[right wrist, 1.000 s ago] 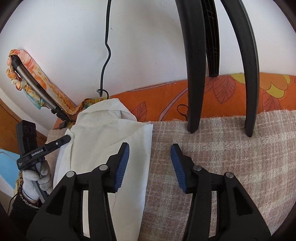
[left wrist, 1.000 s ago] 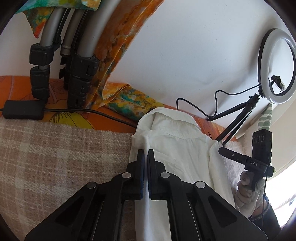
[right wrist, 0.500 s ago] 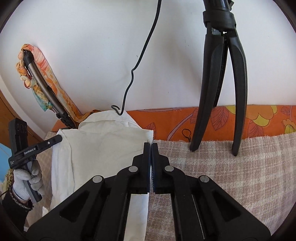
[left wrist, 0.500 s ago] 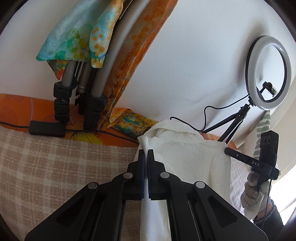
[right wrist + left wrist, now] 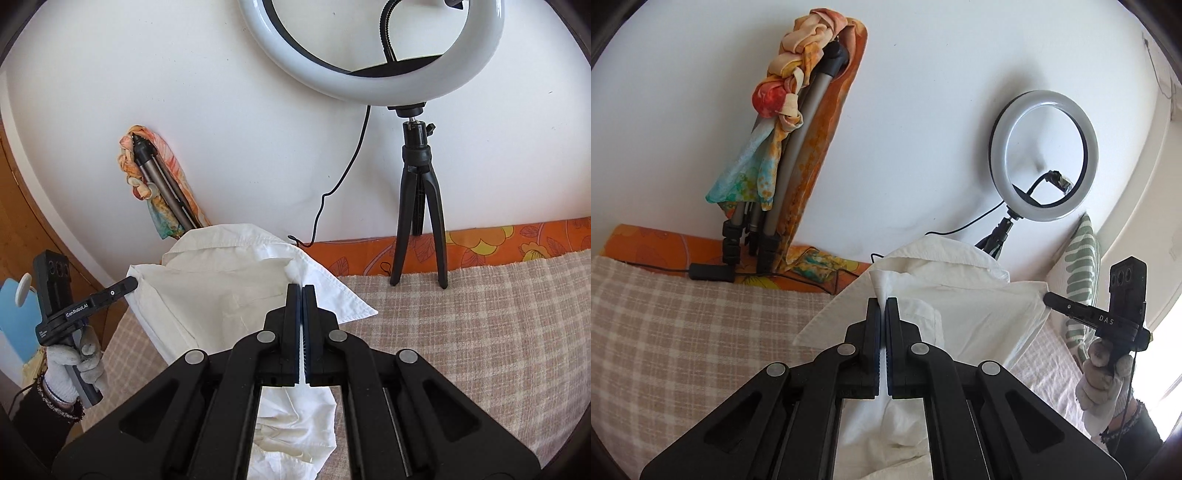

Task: Fold small clothes

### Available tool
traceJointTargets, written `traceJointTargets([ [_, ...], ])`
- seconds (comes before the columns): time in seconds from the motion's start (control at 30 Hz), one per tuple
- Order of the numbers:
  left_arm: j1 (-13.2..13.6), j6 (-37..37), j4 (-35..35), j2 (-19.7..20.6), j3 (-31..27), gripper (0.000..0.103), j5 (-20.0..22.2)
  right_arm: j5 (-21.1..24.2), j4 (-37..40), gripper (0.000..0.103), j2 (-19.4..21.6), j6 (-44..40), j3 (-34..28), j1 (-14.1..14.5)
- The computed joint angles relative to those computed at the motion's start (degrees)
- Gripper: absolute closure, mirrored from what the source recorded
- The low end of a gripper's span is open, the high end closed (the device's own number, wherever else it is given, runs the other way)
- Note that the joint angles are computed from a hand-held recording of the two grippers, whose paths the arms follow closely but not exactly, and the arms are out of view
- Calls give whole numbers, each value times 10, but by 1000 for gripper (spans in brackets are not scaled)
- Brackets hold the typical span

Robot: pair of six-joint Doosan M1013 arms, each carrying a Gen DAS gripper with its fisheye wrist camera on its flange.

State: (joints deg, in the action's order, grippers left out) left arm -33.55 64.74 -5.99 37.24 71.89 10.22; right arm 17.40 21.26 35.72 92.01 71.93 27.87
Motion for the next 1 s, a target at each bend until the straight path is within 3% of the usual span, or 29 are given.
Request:
traceJointTargets([
  [0.13, -18, -84, 99, -33, 46, 102, -12, -29, 17, 101, -41, -11, 60, 14],
  [0.3, -39, -187, 209, -68, 103, 102, -22, -60, -17, 102, -86, 23, 137, 34],
  [0.5, -64, -257, 295, -93, 156, 102, -10, -77, -115, 101, -113, 125, 201, 56],
  [0.7, -81, -250, 296, -100, 193, 102, 14, -62, -195, 101, -112, 190, 232, 73],
  [0.8, -85, -131, 192, -102, 206, 102, 25, -31, -347, 101, -113, 298, 241, 89],
  [0.83, -85, -118, 184, -105, 212, 102, 29, -19, -364, 101, -115, 301, 244, 92],
  [0.93, -84, -89, 154, -118, 234, 102, 30, -1, -334, 101, -128, 245, 266, 92],
  [1.0, -80, -98, 150, -127, 247, 96, 29, -4, -291, 101, -141, 195, 285, 88],
])
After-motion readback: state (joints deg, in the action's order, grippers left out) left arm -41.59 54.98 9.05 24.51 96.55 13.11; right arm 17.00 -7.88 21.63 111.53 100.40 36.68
